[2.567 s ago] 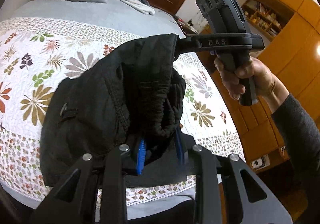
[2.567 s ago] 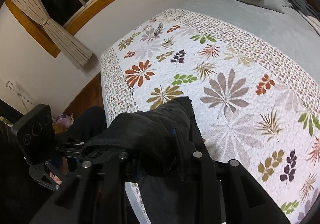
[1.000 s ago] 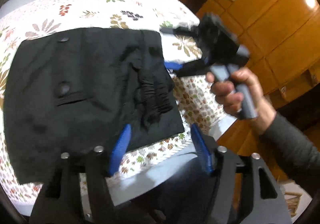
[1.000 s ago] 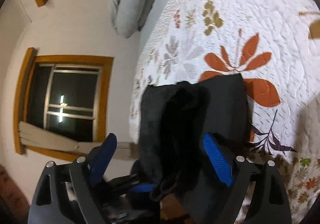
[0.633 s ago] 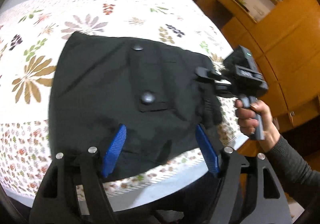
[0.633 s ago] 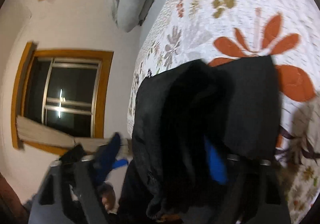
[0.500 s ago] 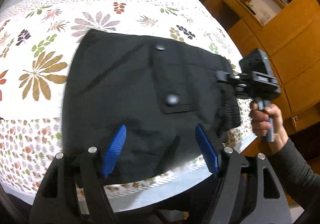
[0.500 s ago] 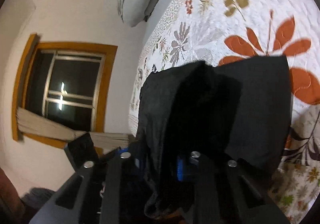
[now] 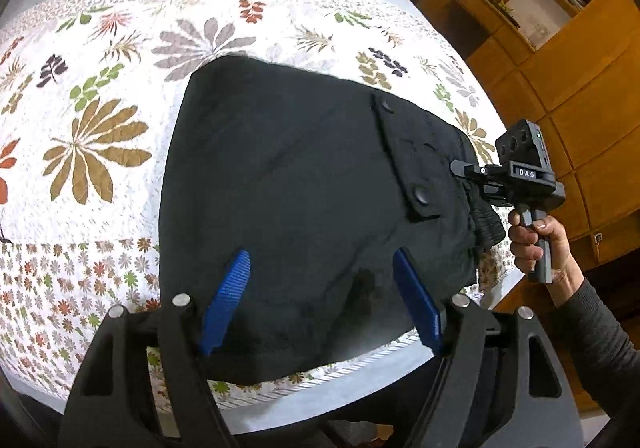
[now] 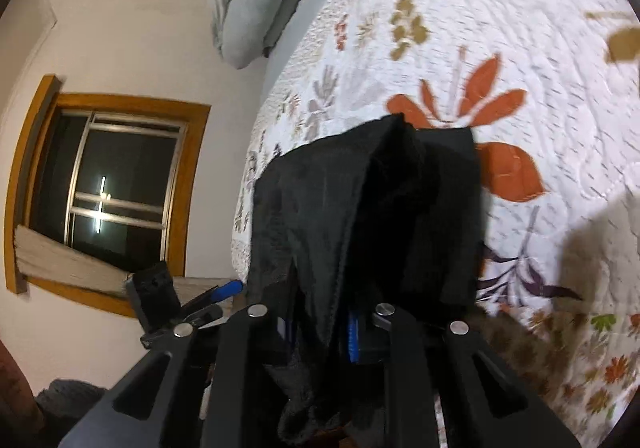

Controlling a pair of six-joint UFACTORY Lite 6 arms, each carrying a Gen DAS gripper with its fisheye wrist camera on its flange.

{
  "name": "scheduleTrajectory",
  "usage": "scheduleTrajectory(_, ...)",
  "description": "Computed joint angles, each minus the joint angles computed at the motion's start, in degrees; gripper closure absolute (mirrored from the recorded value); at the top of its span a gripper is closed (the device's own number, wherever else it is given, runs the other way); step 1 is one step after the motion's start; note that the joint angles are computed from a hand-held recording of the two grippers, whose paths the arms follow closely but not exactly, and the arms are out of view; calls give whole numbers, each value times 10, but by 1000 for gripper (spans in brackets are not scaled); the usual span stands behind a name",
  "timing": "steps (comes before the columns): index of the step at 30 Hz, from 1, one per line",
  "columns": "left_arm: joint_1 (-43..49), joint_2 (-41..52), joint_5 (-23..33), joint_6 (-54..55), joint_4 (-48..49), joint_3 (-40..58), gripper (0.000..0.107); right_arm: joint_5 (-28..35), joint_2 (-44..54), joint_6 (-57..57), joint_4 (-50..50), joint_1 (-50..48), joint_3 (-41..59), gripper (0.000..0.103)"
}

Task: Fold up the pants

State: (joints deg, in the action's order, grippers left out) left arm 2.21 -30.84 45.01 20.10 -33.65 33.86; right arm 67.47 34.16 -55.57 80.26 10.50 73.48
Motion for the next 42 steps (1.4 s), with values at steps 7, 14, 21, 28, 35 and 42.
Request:
scheduleTrajectory(7,29,10,0,51,-24,-13,29,-37,-76,4,-39,-36,-61,58)
scheduleTrajectory(14,47,6,3,95,-60,-24,25,11,-284,0,-12,-75,-202,58)
scheduleTrajectory(21,86,6,36,123,-70,-8,22,-46,-270,-55,37,-2,-302,75)
scheduleTrajectory(28,209,35,100,214,-81,23,19,-32,-279,-53,27,-25,-320,62)
scheduleTrajectory(35,254,65,79,239,-17,59,18,-51,-323,-25,-17,-84,-331,22)
scheduleTrajectory(42,269,60,55,305,1,87,18,-86,-319,4,-32,-119,-329,15)
